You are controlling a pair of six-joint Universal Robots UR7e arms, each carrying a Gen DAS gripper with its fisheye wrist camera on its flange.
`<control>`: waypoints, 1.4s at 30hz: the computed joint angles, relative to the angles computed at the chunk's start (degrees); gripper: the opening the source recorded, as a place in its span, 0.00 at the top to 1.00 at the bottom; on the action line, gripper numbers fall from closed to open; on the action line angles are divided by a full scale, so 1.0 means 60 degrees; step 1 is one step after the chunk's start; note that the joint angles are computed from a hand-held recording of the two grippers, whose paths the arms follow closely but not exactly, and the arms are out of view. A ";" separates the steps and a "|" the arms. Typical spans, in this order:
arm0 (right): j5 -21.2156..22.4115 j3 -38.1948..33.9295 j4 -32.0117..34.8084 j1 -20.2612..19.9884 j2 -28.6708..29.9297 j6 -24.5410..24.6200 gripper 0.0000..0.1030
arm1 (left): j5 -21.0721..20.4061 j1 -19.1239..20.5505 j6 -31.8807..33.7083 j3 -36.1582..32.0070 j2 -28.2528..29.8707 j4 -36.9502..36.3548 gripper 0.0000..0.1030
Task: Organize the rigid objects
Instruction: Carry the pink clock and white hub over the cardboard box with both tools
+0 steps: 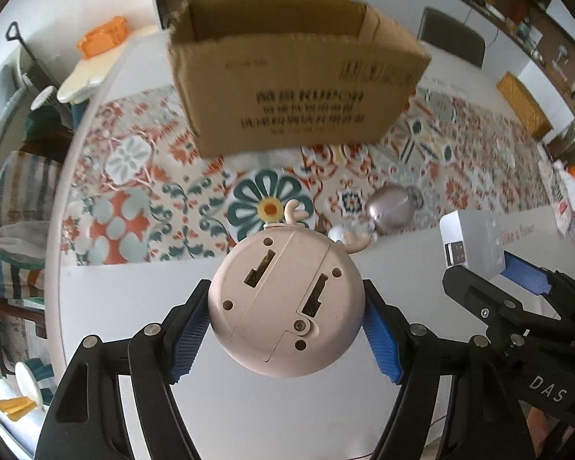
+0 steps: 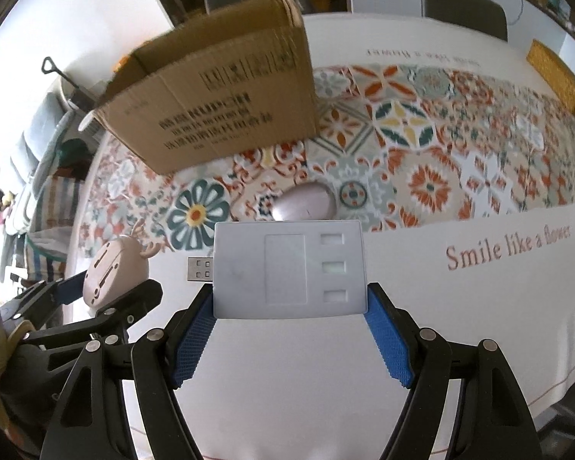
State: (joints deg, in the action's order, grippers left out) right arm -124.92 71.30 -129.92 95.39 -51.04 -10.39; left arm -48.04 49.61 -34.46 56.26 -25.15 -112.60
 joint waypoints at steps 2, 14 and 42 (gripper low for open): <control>0.0043 -0.0048 -0.0128 0.0088 0.0002 -0.0161 0.26 | 0.0165 -0.0065 -0.0002 -0.0001 -0.0010 -0.0155 0.28; 0.0451 -0.0487 -0.0856 0.0507 0.0071 -0.1113 0.26 | 0.1123 -0.0407 0.0176 0.0324 -0.0434 -0.1253 0.28; 0.1019 -0.4359 -0.0397 0.0752 0.2083 -0.1975 0.26 | 0.2636 -0.0216 0.3064 -0.3080 0.1294 -0.2944 0.28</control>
State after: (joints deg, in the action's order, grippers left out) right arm -118.81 45.15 -132.30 99.90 -38.54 -22.24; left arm -32.23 48.31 -16.08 37.78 -17.39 -130.26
